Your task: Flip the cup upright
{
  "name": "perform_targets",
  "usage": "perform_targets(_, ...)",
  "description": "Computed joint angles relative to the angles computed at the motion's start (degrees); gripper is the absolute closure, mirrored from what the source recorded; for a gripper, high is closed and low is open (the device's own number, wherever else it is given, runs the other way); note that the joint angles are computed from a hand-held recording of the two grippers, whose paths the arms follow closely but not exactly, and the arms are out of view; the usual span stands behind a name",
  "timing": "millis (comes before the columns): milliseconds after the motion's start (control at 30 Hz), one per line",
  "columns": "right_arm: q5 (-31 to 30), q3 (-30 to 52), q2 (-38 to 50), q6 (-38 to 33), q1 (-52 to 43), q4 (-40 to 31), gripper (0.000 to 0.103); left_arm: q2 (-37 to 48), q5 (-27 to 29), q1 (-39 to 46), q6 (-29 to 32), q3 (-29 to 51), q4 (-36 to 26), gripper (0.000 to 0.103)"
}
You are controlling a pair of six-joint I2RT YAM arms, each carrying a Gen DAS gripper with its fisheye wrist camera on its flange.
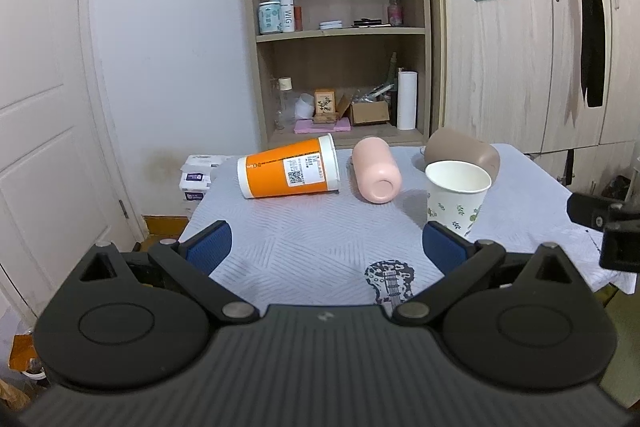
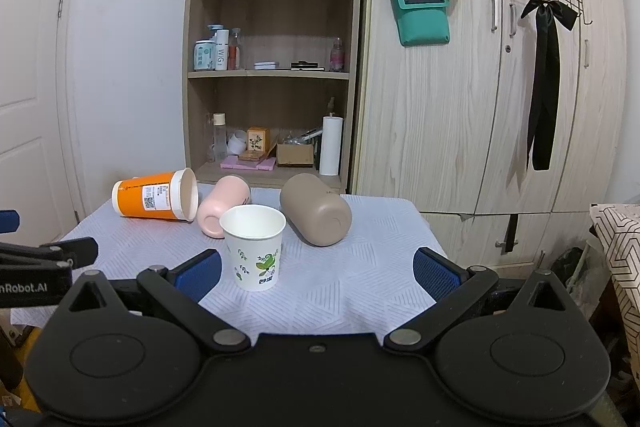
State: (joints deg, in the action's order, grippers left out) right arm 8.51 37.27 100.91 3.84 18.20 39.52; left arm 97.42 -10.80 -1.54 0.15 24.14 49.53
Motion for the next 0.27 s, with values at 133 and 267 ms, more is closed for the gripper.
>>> perform_targets(133,0.2,0.1,0.2,-0.1,0.2,-0.2,0.000,0.1,0.3,0.2,0.0,0.0,0.3,0.000)
perform_targets(267,0.2,0.1,0.1,-0.3,0.2,-0.2,0.000,-0.1,0.3,0.0,0.3,-0.3,0.3,0.000)
